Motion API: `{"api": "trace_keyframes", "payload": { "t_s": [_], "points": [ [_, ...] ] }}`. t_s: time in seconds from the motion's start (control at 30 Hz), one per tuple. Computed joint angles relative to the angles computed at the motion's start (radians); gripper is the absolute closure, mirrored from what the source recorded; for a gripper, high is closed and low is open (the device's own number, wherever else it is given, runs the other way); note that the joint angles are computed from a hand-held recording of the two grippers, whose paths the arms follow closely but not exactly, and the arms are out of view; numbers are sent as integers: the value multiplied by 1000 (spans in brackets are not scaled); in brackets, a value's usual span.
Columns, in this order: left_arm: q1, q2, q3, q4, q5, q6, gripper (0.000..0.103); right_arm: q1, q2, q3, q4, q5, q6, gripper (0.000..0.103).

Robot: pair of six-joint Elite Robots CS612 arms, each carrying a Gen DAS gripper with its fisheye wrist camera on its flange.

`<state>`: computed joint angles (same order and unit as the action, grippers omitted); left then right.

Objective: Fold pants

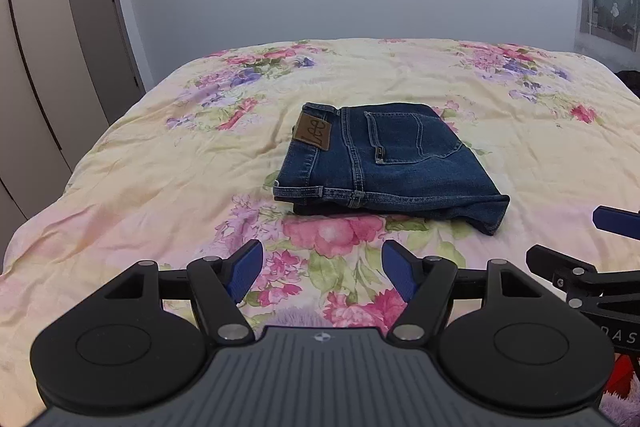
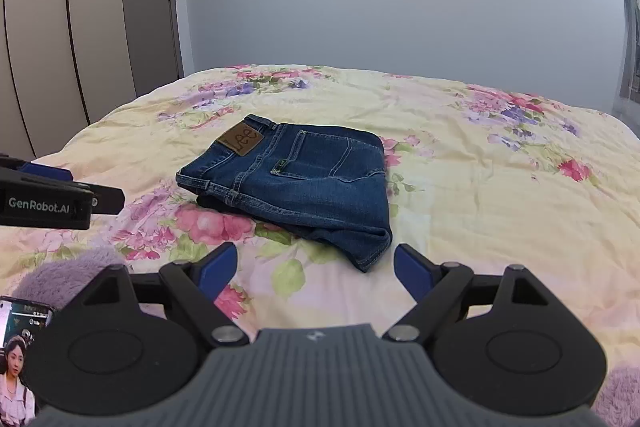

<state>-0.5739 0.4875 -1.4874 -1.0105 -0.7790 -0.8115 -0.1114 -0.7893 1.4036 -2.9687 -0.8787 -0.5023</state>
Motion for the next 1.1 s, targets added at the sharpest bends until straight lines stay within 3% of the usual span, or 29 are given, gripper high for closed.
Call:
{"api": "trace_keyframes", "payload": {
  "t_s": [1.1],
  "points": [
    [-11,-19,31,29,7,14,23,-9,-3,11,-21,23,14,21]
  ]
}}
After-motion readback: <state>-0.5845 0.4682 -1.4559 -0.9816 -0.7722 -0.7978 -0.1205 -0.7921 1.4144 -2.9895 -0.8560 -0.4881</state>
